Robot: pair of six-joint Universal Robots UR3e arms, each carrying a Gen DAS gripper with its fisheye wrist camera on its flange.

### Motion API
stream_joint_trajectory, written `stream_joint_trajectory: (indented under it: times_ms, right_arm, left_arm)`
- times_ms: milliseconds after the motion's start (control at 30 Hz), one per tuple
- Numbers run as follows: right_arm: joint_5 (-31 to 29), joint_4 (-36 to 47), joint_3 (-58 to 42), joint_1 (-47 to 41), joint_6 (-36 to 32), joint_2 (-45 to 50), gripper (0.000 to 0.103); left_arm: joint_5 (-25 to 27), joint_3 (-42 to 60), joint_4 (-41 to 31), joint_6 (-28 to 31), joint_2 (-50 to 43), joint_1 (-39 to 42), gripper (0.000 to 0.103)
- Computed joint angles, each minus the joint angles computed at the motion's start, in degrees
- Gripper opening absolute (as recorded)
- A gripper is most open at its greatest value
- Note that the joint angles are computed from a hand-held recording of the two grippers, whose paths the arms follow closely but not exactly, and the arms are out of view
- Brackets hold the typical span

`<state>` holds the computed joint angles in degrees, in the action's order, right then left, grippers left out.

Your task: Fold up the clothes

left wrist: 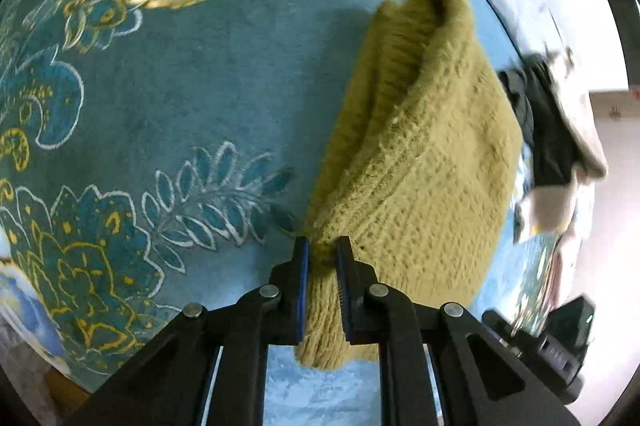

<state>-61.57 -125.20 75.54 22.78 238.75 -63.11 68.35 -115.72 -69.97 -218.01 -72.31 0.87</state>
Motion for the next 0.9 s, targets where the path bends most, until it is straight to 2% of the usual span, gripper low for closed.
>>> stream_joint_trajectory:
  times_ms: [233, 333, 467, 633, 700, 767, 800, 900]
  right_arm:
    - [5.3, -10.3, 5.5, 0.0, 0.4, 2.6, 0.061]
    - [6.8, -15.9, 7.6, -0.4, 2.6, 4.2, 0.061]
    - [8.9, -22.8, 8.4, -0.5, 6.4, 7.2, 0.061]
    - [9.5, -25.7, 5.7, 0.3, 8.4, 10.6, 0.062]
    - [9.4, -25.4, 4.6, 0.6, 9.1, 11.4, 0.057]
    - [9.1, -25.1, 3.7, 0.9, 10.2, 11.6, 0.044]
    - [9.1, -25.3, 3.5, 0.9, 10.9, 11.6, 0.034]
    - [9.9, -25.3, 4.5, -0.1, 10.9, 10.1, 0.028]
  left_arm:
    - [2.3, 2.6, -0.5, -0.5, -4.1, -0.6, 0.014]
    - [2.7, 3.0, -1.3, -0.5, -4.3, -0.3, 0.020]
    - [-0.2, 1.1, -2.9, -1.5, -1.4, 3.0, 0.025]
    - [-0.7, 2.6, -5.8, -2.1, 1.7, 4.9, 0.025]
    - [-0.3, 3.5, -6.4, -2.6, 2.4, 5.2, 0.025]
    - [-0.1, 4.4, -6.9, -3.3, 3.0, 5.6, 0.025]
    - [0.1, 4.8, -6.9, -3.8, 3.0, 5.8, 0.025]
    - [0.3, 6.7, -6.7, -5.0, 2.6, 6.2, 0.025]
